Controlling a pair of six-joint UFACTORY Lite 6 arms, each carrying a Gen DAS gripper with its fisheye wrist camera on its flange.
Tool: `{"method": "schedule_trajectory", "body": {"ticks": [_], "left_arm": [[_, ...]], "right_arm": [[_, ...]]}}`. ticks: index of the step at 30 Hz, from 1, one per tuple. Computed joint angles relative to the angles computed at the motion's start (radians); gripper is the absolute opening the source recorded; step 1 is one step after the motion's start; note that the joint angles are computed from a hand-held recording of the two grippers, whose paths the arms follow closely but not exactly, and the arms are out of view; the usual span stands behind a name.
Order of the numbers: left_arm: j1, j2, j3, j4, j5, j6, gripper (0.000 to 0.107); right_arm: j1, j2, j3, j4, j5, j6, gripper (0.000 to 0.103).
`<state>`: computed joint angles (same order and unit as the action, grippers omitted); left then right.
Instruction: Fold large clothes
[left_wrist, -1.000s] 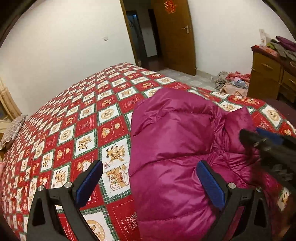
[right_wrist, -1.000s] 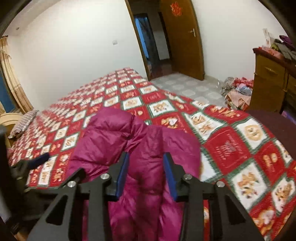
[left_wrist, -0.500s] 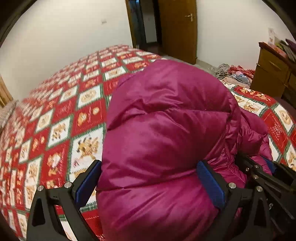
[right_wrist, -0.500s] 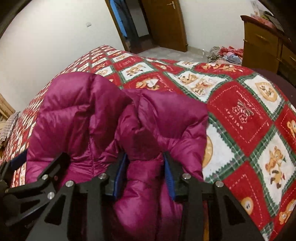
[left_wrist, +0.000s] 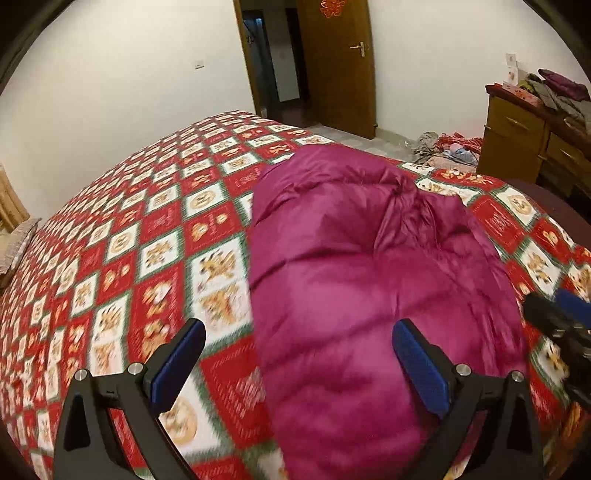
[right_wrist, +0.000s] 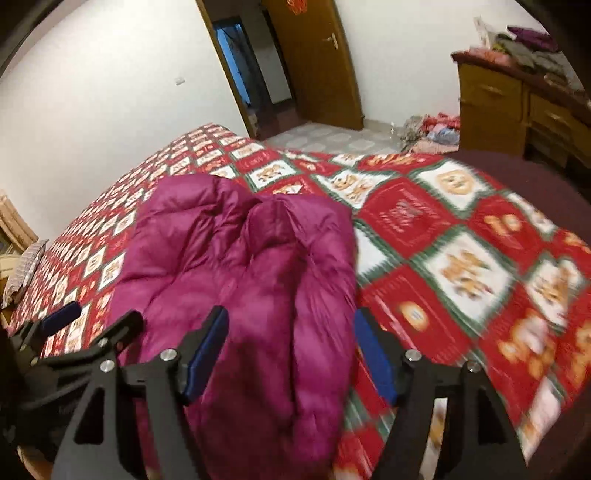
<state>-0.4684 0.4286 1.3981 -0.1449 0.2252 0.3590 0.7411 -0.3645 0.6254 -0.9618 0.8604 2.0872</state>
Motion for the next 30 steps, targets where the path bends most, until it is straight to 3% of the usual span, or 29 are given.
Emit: {"method": "schedule_trajectory", "body": {"ticks": [2,6,9,13,19,30], "left_arm": [[0.023,-0.089,-0.11,-0.114,-0.017,0.12,0.102],[0.056,-0.241,-0.286,-0.273,-0.042,0.293,0.102],[0.097,-0.348,-0.39,-0.492,-0.03,0.523,0.102],[0.18,-0.464,-0.474,-0.749,0.067,0.781,0.102],[0.258,-0.603,-0.544,-0.757,0.149,0.798,0.102],[0.438,-0.866,-0.639,-0.912,0.276,0.984,0.102]], "right_arm": [[0.149,-0.022,0.021,0.021,0.159,0.062,0.087],[0.348,0.024,0.101,0.043,0.369,0.129,0.09],[0.426,0.091,0.161,0.06,0.451,0.146,0.093],[0.504,0.188,0.239,0.074,0.499,0.17,0.095],[0.585,0.259,0.34,0.099,0.576,0.181,0.095],[0.761,0.388,0.573,0.086,0.871,0.2,0.102]]}}
